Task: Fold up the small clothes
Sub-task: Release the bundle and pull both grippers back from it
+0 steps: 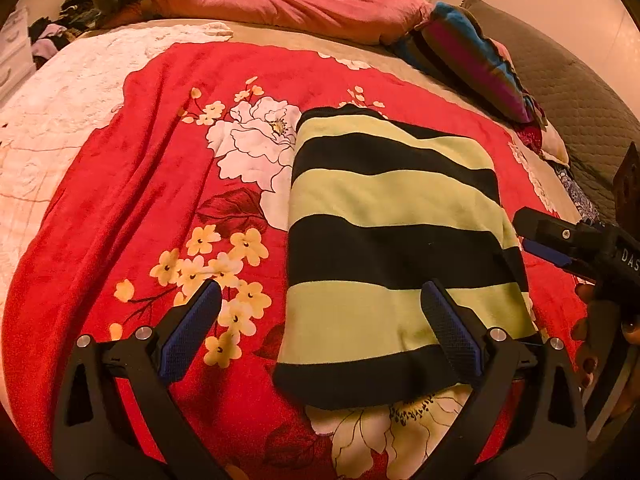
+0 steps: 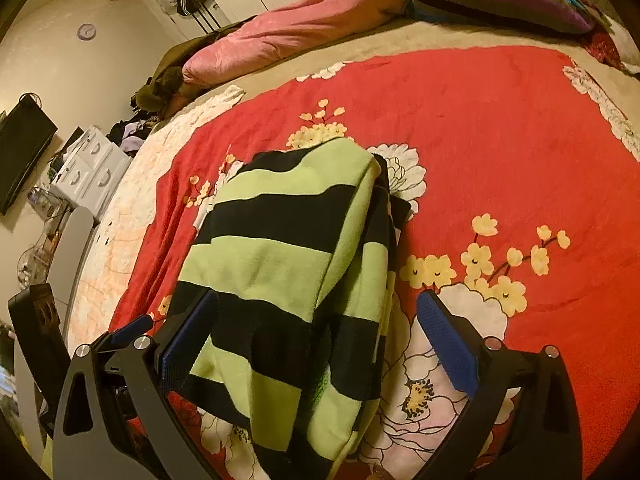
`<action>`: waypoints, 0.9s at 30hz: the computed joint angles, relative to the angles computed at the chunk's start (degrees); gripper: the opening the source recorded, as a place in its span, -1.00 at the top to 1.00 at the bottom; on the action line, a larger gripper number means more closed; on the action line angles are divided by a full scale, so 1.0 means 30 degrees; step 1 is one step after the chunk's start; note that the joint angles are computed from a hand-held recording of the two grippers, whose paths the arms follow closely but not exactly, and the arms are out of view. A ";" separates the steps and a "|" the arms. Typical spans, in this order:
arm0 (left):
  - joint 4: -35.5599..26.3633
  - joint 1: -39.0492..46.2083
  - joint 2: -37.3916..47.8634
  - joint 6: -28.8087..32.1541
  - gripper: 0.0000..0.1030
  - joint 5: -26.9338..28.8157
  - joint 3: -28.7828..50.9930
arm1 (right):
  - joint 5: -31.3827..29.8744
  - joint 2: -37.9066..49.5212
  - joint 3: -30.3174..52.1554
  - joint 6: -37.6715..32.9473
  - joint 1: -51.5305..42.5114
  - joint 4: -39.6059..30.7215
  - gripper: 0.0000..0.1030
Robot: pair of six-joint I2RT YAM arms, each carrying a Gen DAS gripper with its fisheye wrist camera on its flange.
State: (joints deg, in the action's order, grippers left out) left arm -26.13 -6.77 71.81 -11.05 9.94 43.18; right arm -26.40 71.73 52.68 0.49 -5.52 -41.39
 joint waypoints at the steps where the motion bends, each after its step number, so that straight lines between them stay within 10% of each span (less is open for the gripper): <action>1: -0.0089 0.0013 -0.0144 -0.0025 -0.81 -0.0045 0.0001 | -0.0016 -0.0108 -0.0017 -0.0010 -0.0012 -0.0020 -0.91; 27: -0.3254 -0.1880 -0.6371 -0.0430 -0.82 -0.3404 0.0154 | -0.1615 -0.6093 0.0508 -0.2557 -0.3483 -0.3016 -0.91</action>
State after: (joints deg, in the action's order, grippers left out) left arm -35.89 -12.41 52.70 -12.34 -0.27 43.64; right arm -31.24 53.45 54.21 -7.19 -15.96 -50.44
